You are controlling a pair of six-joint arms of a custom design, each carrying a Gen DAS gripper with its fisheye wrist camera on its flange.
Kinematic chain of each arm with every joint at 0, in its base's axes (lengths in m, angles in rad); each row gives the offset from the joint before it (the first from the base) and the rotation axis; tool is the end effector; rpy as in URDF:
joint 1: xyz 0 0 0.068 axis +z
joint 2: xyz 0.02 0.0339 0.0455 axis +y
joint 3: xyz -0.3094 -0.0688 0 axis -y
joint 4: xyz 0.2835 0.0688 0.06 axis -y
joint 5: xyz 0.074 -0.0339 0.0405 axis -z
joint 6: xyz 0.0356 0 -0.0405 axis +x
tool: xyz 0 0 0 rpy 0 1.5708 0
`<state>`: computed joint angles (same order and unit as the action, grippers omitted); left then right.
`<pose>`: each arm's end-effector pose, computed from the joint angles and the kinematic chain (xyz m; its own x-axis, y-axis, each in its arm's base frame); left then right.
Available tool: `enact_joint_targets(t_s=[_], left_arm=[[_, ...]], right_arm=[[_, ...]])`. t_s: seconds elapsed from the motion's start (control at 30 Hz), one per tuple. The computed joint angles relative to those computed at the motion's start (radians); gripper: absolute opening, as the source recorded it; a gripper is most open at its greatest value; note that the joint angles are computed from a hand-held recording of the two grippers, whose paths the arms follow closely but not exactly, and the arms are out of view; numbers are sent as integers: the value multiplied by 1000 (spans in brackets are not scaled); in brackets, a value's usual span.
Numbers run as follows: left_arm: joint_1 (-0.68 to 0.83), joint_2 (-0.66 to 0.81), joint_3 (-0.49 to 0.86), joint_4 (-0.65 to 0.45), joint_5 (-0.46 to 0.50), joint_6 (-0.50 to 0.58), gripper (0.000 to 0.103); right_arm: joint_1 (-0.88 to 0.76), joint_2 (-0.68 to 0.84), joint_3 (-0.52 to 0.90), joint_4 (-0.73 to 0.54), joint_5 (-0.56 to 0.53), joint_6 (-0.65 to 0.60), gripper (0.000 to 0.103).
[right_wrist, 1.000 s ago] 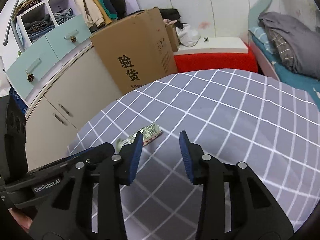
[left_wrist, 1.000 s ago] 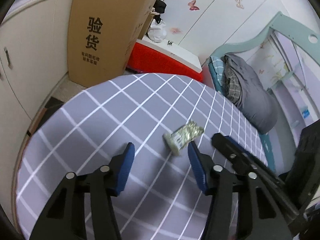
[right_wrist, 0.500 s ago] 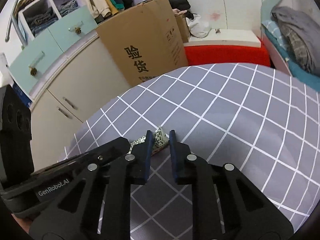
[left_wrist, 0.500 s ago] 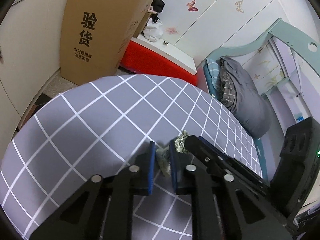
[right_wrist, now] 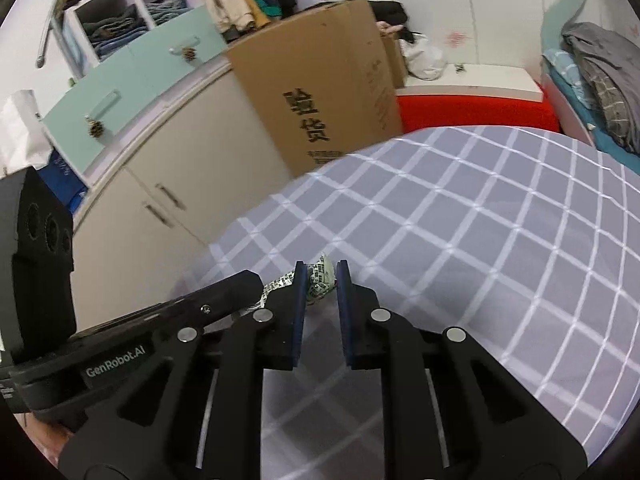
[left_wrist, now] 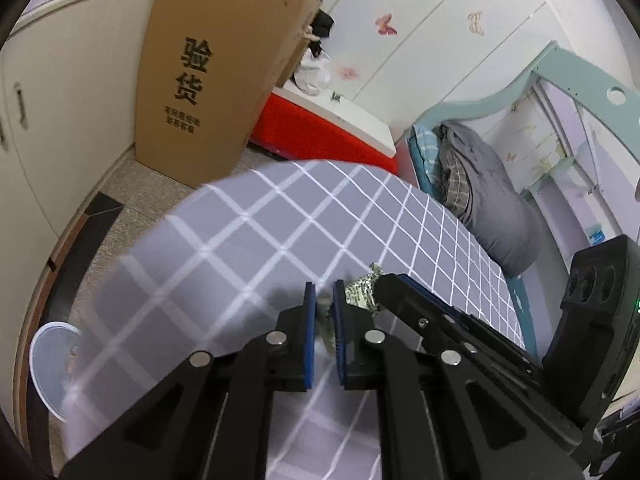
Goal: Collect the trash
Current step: 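Carry the blister pack over the blue bin and open the left tool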
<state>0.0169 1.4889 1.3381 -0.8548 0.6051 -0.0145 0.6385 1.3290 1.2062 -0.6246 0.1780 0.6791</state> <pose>0.3396 -0.0145 0.3514 -0.8485 -0.0263 -0.5286 0.2784 0.8272 -0.4881 0.2564 0.1824 0.3646 -0.7277 0.2298 -0.6463 -0.0325 0.9296 0.3670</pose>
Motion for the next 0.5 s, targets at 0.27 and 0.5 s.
enact_joint_targets(t_s=[0.27,0.5], left_arm=[[359,-11,67,-216,144,285,8],[679,109,203,-436,232,570,8]], right_arm=[[224,204,225,-15,93,69,15],[374,453,503,-52,119,82,15]])
